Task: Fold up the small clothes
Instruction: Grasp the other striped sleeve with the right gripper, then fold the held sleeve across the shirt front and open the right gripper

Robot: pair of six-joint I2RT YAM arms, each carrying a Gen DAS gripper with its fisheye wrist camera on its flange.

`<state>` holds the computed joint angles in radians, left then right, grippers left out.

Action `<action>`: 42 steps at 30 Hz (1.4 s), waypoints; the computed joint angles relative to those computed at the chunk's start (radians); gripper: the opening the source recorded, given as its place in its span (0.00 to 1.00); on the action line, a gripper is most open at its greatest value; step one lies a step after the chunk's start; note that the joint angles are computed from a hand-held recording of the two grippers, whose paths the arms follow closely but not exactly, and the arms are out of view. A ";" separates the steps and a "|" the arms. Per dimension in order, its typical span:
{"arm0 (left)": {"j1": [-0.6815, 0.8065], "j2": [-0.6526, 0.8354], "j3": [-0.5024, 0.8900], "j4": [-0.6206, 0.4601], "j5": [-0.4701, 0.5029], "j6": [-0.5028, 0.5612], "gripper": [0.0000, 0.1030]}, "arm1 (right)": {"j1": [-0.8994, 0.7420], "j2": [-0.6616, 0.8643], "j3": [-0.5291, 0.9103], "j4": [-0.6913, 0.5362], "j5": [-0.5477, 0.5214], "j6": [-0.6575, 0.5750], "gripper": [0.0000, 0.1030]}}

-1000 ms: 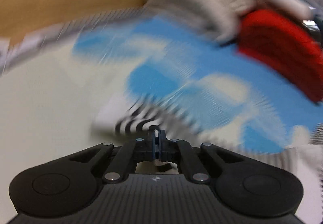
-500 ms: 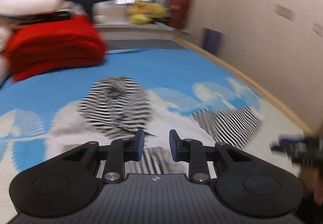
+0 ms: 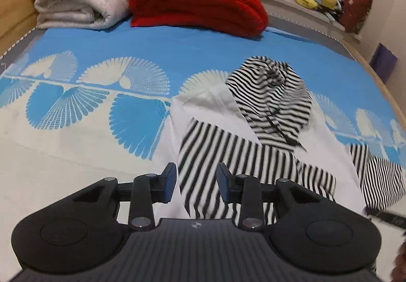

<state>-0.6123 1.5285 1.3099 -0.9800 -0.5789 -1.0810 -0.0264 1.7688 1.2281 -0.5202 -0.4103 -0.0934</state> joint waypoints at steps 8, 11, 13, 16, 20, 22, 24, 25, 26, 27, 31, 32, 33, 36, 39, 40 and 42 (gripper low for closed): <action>0.143 -0.032 -0.074 0.036 0.043 0.045 0.38 | 0.097 0.250 0.109 0.037 0.201 0.106 0.43; 0.164 -0.047 -0.091 0.025 0.058 0.035 0.38 | 0.119 0.205 0.075 0.109 0.169 0.066 0.05; 0.169 -0.042 -0.099 0.042 0.062 0.047 0.38 | 0.112 0.128 0.025 0.208 0.123 0.076 0.04; 0.160 -0.017 -0.100 0.060 0.075 0.062 0.38 | 0.070 0.013 -0.057 0.406 0.047 0.117 0.04; 0.139 0.037 -0.094 0.087 0.115 0.077 0.38 | 0.062 0.138 0.092 0.216 0.169 0.050 0.06; 0.129 0.061 -0.095 0.105 0.139 0.082 0.38 | 0.055 0.233 0.180 0.092 0.245 0.077 0.07; 0.116 0.090 -0.087 0.118 0.155 0.083 0.38 | 0.046 0.229 0.167 0.123 0.268 0.128 0.10; 0.109 0.102 -0.085 0.128 0.162 0.086 0.38 | 0.044 0.212 0.151 0.152 0.248 0.133 0.11; 0.103 0.116 -0.085 0.145 0.173 0.093 0.38 | 0.044 0.195 0.131 0.187 0.215 0.129 0.14; 0.100 0.129 -0.092 0.170 0.189 0.099 0.38 | 0.042 0.179 0.104 0.222 0.167 0.115 0.23; 0.111 0.227 -0.112 0.213 0.288 0.072 0.38 | 0.054 0.261 0.173 0.096 0.121 0.048 0.34; 0.114 0.263 -0.101 0.194 0.308 0.057 0.38 | 0.055 0.315 0.229 0.014 0.149 0.045 0.34; 0.115 0.294 -0.085 0.167 0.322 0.044 0.38 | 0.054 0.347 0.255 -0.022 0.177 0.060 0.33; 0.091 0.319 -0.006 0.096 0.290 -0.002 0.38 | 0.052 0.306 0.233 0.014 0.183 0.079 0.34; 0.037 0.285 0.091 0.093 0.173 0.013 0.39 | 0.052 0.248 0.193 0.077 0.136 0.050 0.36; 0.022 0.284 0.123 0.090 0.151 0.025 0.41 | 0.052 0.243 0.190 0.087 0.141 0.038 0.36; -0.005 0.290 0.175 0.089 0.118 0.047 0.45 | 0.045 0.241 0.190 0.094 0.154 0.019 0.36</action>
